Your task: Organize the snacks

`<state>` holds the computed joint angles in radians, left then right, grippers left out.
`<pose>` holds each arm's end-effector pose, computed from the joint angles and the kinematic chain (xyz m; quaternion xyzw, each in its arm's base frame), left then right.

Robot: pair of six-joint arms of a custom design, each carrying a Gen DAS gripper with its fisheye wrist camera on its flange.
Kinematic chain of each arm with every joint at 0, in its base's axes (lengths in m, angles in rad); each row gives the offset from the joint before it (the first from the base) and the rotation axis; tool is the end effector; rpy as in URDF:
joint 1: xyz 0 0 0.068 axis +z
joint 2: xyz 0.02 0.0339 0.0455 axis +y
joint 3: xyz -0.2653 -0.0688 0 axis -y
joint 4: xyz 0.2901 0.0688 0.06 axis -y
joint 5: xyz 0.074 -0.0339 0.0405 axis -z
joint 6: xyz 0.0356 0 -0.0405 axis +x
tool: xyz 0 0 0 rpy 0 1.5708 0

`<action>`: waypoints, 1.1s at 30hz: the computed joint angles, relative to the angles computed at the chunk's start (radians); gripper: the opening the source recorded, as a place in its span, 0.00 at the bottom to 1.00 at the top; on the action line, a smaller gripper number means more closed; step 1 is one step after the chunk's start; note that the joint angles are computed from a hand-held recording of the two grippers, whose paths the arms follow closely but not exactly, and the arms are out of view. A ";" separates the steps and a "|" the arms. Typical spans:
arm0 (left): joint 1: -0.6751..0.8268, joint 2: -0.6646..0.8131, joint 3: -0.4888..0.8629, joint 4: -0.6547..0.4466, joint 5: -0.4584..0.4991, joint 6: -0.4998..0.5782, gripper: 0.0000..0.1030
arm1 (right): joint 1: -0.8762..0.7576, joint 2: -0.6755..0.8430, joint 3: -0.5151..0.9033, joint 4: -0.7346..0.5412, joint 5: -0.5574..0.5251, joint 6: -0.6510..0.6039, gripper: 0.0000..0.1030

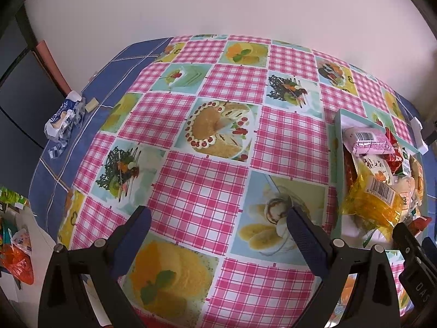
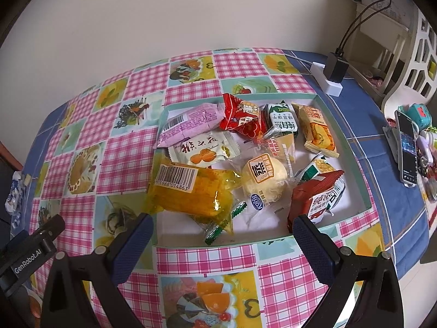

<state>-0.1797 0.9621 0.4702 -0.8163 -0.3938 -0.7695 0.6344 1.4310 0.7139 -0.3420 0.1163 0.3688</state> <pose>0.1796 -0.0187 0.1438 -0.3071 0.9228 0.1138 0.2028 0.2398 0.1713 0.1354 -0.1133 0.9593 0.0722 0.2485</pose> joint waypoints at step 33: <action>0.031 -0.005 -0.008 0.006 0.017 0.009 0.96 | 0.010 0.017 0.008 -0.005 0.004 -0.016 1.00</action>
<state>-0.1483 0.9569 0.4620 -0.8105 -0.3768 -0.7607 0.6447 1.4478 0.7215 -0.3471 0.1199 0.3527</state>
